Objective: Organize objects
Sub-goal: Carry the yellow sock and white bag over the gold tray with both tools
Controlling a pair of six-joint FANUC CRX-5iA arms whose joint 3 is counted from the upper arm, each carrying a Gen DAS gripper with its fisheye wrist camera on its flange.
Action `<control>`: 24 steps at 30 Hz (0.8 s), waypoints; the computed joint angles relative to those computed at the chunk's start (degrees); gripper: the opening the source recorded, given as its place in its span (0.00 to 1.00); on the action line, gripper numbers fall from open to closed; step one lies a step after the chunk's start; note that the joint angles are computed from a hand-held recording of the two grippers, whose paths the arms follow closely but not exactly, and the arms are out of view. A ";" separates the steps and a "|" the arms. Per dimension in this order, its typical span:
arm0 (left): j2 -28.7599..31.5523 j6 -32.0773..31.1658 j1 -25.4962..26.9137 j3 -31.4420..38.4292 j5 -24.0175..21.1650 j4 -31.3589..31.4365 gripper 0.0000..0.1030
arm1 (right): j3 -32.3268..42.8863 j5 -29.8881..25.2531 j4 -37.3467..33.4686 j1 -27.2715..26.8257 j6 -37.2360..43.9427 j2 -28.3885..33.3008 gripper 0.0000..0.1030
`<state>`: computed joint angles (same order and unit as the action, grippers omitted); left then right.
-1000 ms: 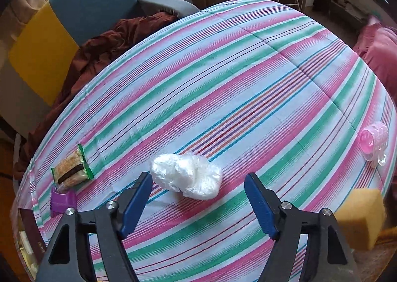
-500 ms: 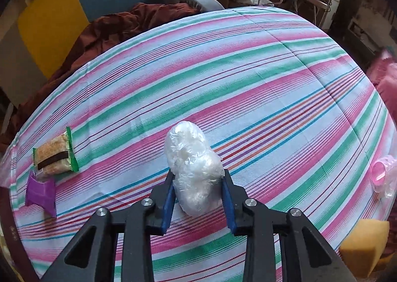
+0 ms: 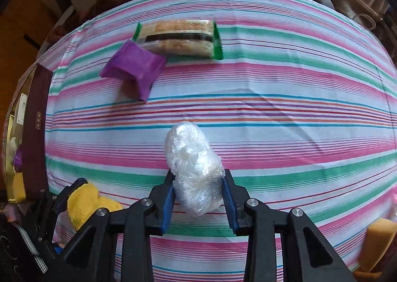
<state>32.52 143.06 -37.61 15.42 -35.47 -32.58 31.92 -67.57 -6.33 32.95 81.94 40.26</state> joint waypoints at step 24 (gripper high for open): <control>0.98 -0.61 -0.73 1.83 -4.12 0.04 0.48 | -3.31 6.99 2.11 0.13 0.57 -1.18 0.34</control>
<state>33.50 142.45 -38.34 17.26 -39.60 -32.54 28.60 -60.58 -4.22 33.08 82.51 39.07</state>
